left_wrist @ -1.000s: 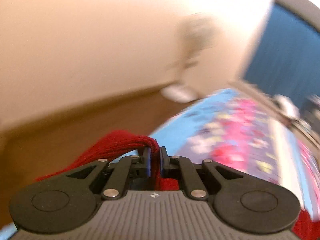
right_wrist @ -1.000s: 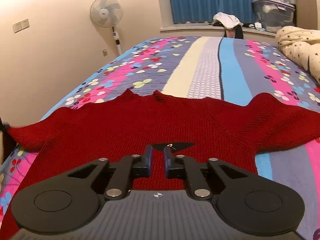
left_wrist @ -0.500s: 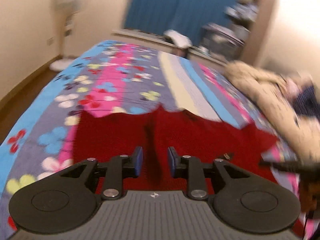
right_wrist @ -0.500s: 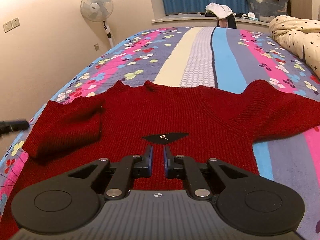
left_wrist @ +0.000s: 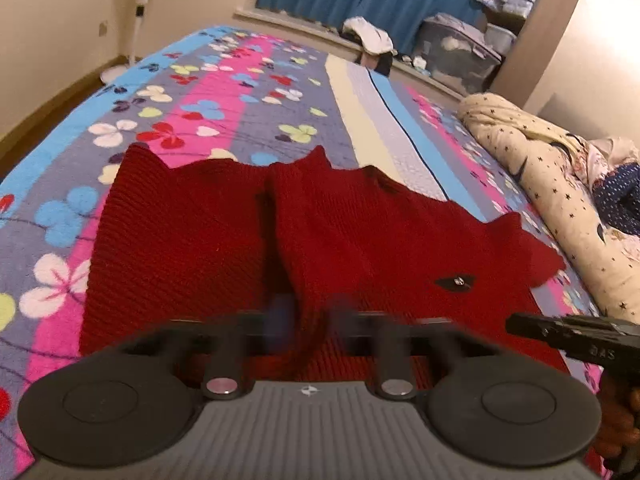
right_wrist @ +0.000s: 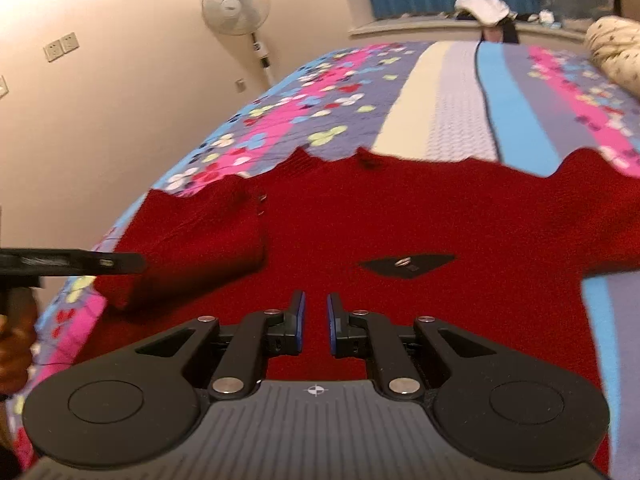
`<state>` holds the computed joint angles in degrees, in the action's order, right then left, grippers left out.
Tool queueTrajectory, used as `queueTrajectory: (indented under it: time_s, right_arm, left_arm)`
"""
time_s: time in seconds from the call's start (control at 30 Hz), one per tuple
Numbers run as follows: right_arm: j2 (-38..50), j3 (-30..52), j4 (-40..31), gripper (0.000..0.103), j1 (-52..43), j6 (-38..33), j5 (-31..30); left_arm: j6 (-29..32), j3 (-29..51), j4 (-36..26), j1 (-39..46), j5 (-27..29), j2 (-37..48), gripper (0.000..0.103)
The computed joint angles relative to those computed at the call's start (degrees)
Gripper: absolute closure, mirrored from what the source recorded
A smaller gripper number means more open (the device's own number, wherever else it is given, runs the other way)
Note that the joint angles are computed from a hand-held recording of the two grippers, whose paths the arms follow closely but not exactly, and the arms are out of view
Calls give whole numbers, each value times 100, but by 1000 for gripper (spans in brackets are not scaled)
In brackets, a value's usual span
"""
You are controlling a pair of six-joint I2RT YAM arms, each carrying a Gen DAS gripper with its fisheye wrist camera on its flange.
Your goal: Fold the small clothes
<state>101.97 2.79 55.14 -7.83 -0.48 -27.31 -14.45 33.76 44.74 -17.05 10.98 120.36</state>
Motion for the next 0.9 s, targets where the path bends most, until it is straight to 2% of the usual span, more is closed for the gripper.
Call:
queueTrajectory:
  time_s: [0.03, 0.1, 0.2, 0.27, 0.33, 0.43, 0.5, 0.57, 0.63, 0.77, 0.9]
  right_arm:
    - [10, 4, 0, 91, -7, 17, -18]
    - [55, 33, 19, 91, -81, 54, -97]
    - [193, 64, 117, 91, -197, 115, -286]
    - [296, 84, 221, 91, -206, 164, -406]
    - [416, 75, 421, 88, -131, 250, -510]
    - [631, 59, 865, 75, 212, 434, -433]
    - [692, 75, 1023, 74, 511, 538, -293]
    - [742, 101, 1128, 74, 799, 614, -140]
    - [801, 114, 1254, 74, 1044, 669, -32]
    - [721, 54, 1458, 74, 1584, 588, 307]
    - [842, 157, 1727, 67, 2284, 711, 853]
  left_arm:
    - [-15, 33, 75, -23, 175, 95, 96]
    - [327, 71, -97, -189, 493, 74, 96]
    - [995, 380, -1120, -290, 784, -20, 96]
    - [941, 481, -1434, -84, 866, -55, 94]
    - [701, 434, -1467, 276, 1011, -197, 74]
    - [372, 149, -1065, 730, 1023, -475, 68]
    - [151, 41, -858, 925, 699, -603, 68]
    - [-24, 2, -833, 973, -82, -741, 68]
    - [-188, 132, -1055, 1076, -580, -705, 68]
    - [-360, 585, -1692, 1374, -525, -458, 66]
    - [-323, 898, -2163, 1288, -724, -269, 64]
